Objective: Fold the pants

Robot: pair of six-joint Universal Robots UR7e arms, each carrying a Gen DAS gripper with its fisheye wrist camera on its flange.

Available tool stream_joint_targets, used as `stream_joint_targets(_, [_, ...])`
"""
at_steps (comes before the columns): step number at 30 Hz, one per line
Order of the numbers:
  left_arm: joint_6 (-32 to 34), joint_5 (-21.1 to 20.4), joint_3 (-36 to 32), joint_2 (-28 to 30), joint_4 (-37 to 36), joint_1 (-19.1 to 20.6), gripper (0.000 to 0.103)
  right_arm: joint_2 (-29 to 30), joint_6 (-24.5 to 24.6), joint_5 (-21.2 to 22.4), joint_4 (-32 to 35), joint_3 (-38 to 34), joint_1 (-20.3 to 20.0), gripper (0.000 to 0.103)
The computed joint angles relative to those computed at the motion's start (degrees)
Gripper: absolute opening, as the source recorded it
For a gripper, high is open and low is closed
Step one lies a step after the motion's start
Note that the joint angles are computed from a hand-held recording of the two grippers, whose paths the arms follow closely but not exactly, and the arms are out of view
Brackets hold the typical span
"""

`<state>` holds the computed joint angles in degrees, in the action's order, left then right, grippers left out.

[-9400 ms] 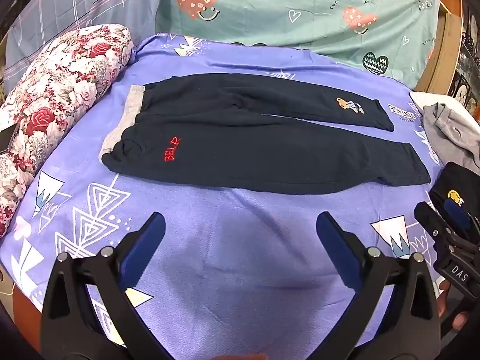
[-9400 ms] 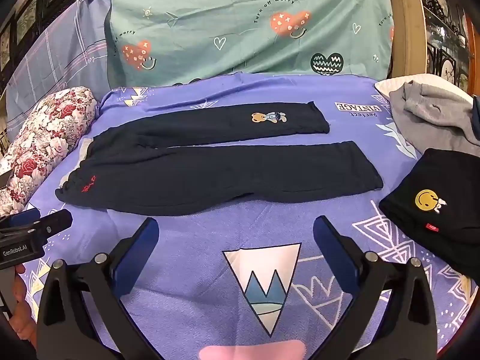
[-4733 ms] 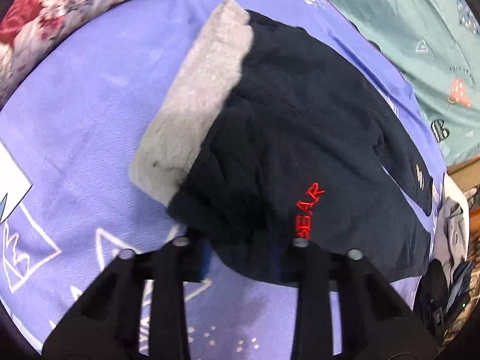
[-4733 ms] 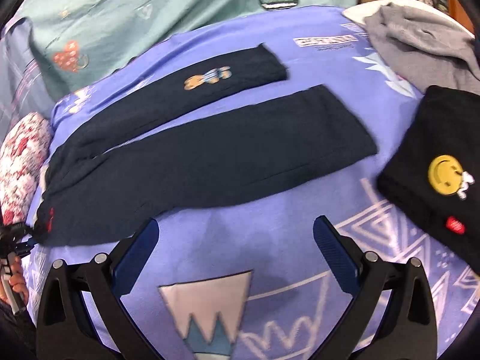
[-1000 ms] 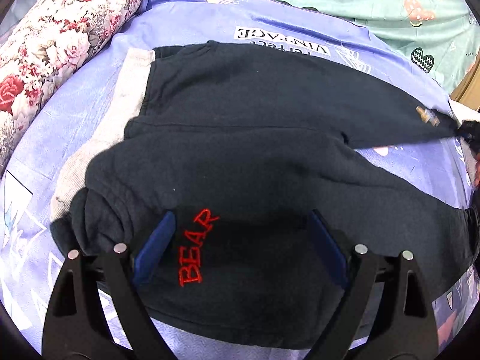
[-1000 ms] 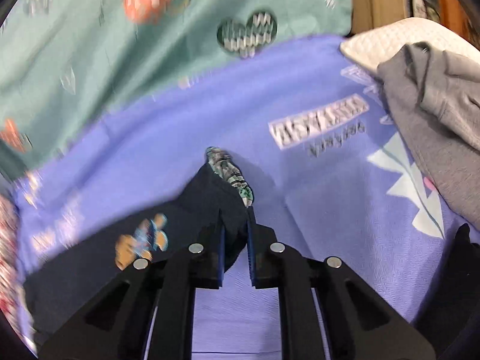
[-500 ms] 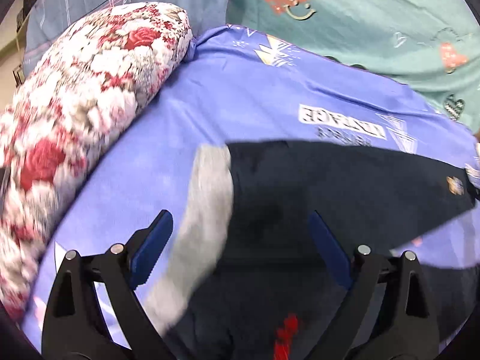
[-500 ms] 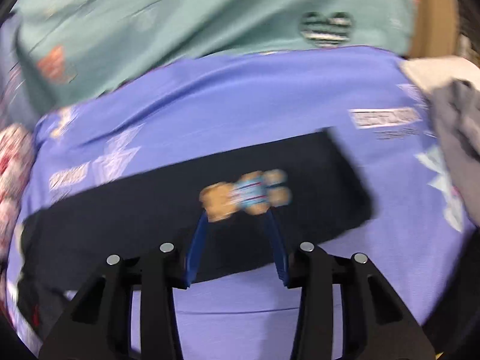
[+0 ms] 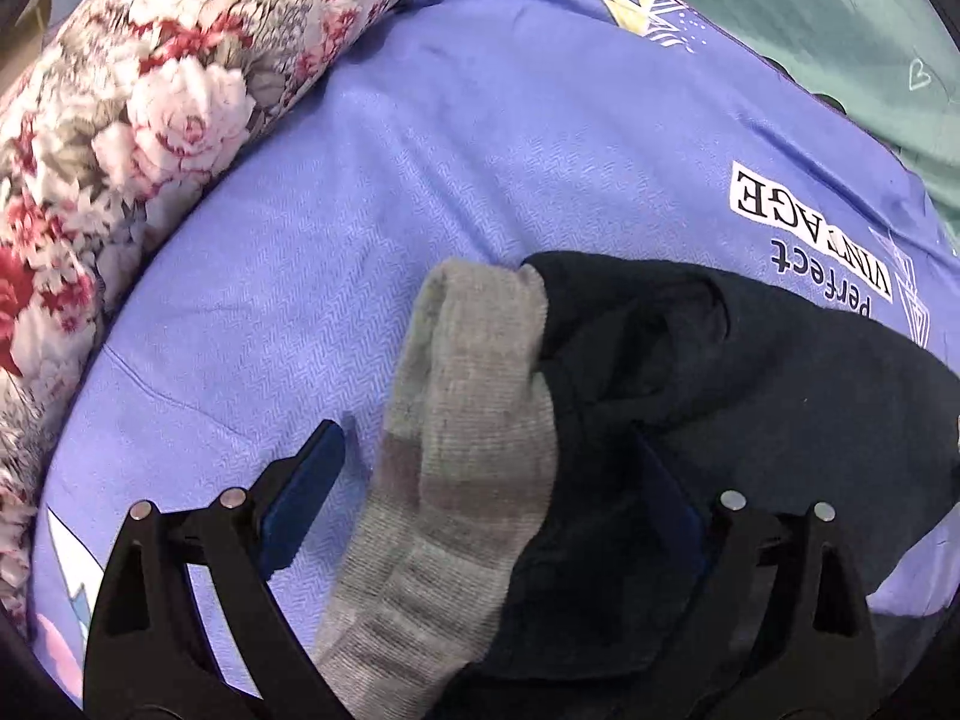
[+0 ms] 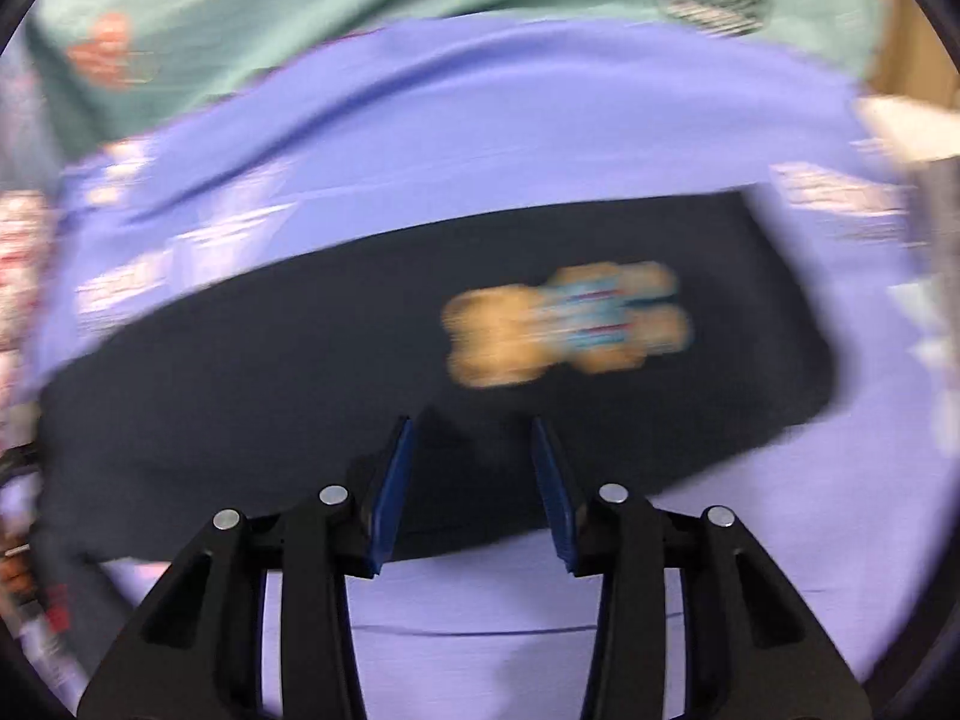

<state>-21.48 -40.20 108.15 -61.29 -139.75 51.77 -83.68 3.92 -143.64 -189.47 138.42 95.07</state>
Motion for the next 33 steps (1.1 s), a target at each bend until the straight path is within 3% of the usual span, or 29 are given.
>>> stream_joint_targets(3, [1.82, 1.88, 0.96, -0.3, -1.58, -1.44, 0.095, -5.43, 1.48, 10.36, 2.87, 1.95, -1.57, 0.042])
stream_joint_targets(4, [2.38, 2.39, 1.32, -0.4, -2.35, -1.95, 0.095, -5.27, 0.71, 11.01, 3.0, 1.9, -1.15, 0.043])
stream_joint_targets(8, [1.33, 2.74, 1.62, -1.58, -1.67, -2.73, 0.094, -1.65, -1.49, 11.7, 3.31, 0.16, 0.87, 0.051])
stream_joint_targets(14, [4.09, 0.9, 3.94, -3.54, -4.75, -4.45, 0.094, 1.7, -2.9, 13.94, 1.12, -0.97, 2.53, 0.051])
stream_joint_targets(19, [6.72, -2.16, 4.41, -2.15, -7.22, -5.63, 0.094, 7.2, -6.34, 13.2, -0.18, -5.53, 5.3, 0.051])
stream_joint_targets(24, [8.83, -4.03, 4.08, 0.31, -9.32, -6.27, 0.094, 12.88, -8.61, 17.0, 3.45, -12.34, 5.79, 0.044])
stream_joint_targets(29, [6.13, -1.68, 1.71, 2.94, -5.33, -4.63, 0.094, 14.43, -6.78, 17.74, 8.18, -15.44, 3.21, 0.044])
stream_joint_targets(31, [5.18, -0.18, 1.0, 3.6, -4.28, -3.8, 0.094, 11.42, -9.26, 21.78, 7.34, -13.63, 0.53, 0.041])
stream_joint_targets(33, [5.12, 3.34, 0.88, 4.3, -4.61, -3.6, 0.094, 9.29, -11.19, 20.31, 6.95, -12.81, -0.73, 0.04])
